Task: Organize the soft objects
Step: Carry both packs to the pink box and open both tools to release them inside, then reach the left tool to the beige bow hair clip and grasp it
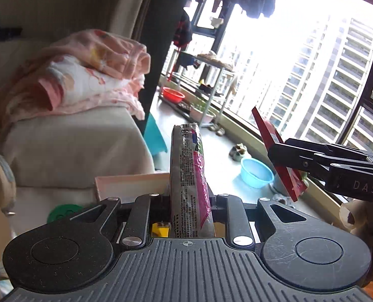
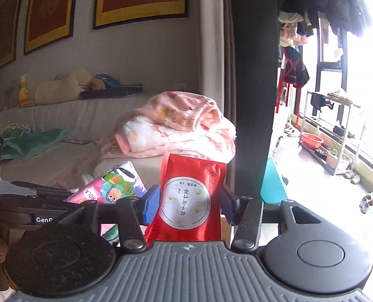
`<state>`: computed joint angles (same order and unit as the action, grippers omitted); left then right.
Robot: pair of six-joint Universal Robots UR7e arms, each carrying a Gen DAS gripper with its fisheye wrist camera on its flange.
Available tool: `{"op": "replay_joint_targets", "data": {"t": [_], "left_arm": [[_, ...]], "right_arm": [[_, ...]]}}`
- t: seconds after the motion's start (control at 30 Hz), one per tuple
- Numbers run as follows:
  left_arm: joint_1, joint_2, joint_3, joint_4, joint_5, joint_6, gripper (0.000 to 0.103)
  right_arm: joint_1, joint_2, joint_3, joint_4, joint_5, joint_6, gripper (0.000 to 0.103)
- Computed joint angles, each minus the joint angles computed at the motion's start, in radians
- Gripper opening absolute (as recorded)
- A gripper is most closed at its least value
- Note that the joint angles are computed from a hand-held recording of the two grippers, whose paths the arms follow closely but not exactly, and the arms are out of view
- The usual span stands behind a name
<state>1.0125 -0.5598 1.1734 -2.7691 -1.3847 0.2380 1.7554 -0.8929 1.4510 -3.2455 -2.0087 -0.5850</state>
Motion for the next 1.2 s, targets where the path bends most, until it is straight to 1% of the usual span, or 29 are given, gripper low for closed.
{"op": "replay_joint_targets", "data": {"t": [0.07,0.1,0.13,0.17,0.23,0.27,0.3,0.33,0.37,0.4,0.53,0.6,0.67,0.7,0.8,0.9,0.97,1.07,1.13,1.2], "left_arm": [[0.01,0.063,-0.093,0.089,-0.027,-0.028,0.024],[0.01,0.087,-0.118,0.095,-0.017,-0.037,0.024],[0.005,0.104,-0.124,0.066,0.016,-0.034,0.024],[0.0,0.118,-0.125,0.018,0.071,-0.007,0.024],[-0.017,0.134,-0.11,-0.062,0.206,0.059,0.024],[-0.019,0.139,-0.112,-0.058,0.243,0.073,0.024],[-0.018,0.131,-0.116,-0.013,0.272,0.074,0.025],[-0.012,0.135,-0.134,0.042,0.285,0.058,0.025],[-0.005,0.141,-0.152,0.083,0.292,0.033,0.026],[0.004,0.139,-0.154,0.092,0.288,0.012,0.026],[0.022,0.115,-0.102,-0.048,0.263,0.022,0.027],[0.027,0.089,-0.077,-0.071,0.231,0.018,0.027],[0.029,0.059,-0.041,-0.097,0.21,0.031,0.027],[0.029,0.032,0.001,-0.126,0.198,0.044,0.027],[0.035,-0.046,0.108,-0.166,0.155,0.054,0.027],[0.056,-0.128,0.19,-0.123,0.099,0.022,0.027],[0.078,-0.174,0.235,-0.124,0.09,-0.01,0.027],[0.108,-0.228,0.295,-0.186,0.125,-0.046,0.027],[0.121,-0.262,0.339,-0.261,0.203,-0.07,0.025],[0.131,-0.289,0.371,-0.313,0.277,-0.085,0.026]], "right_arm": [[-0.029,-0.016,0.016,0.01,0.005,0.027,0.051],[-0.041,-0.023,0.025,0.019,0.009,0.042,0.051],[-0.053,-0.027,0.033,0.027,0.013,0.054,0.051],[-0.062,-0.03,0.039,0.031,0.016,0.061,0.051],[-0.082,-0.034,0.056,0.038,0.025,0.071,0.051],[-0.09,-0.03,0.054,0.048,0.031,0.073,0.051],[-0.096,-0.023,0.047,0.059,0.033,0.077,0.051],[-0.101,-0.01,0.03,0.077,0.032,0.087,0.051],[-0.106,0.0,0.016,0.099,0.037,0.099,0.051],[-0.11,0.01,0.0,0.122,0.047,0.108,0.051],[-0.114,0.052,-0.054,0.189,0.048,0.131,0.051],[-0.115,0.067,-0.079,0.233,0.044,0.15,0.052],[-0.117,0.088,-0.114,0.301,0.028,0.181,0.055],[-0.119,0.096,-0.129,0.329,0.028,0.197,0.061],[-0.121,0.108,-0.148,0.37,0.016,0.244,0.063],[-0.111,0.104,-0.145,0.368,0.003,0.254,0.065],[-0.099,0.106,-0.147,0.359,-0.014,0.243,0.068],[-0.08,0.109,-0.152,0.353,-0.036,0.235,0.069],[-0.064,0.114,-0.16,0.366,-0.043,0.237,0.069],[-0.047,0.124,-0.171,0.386,-0.046,0.236,0.069]]}}
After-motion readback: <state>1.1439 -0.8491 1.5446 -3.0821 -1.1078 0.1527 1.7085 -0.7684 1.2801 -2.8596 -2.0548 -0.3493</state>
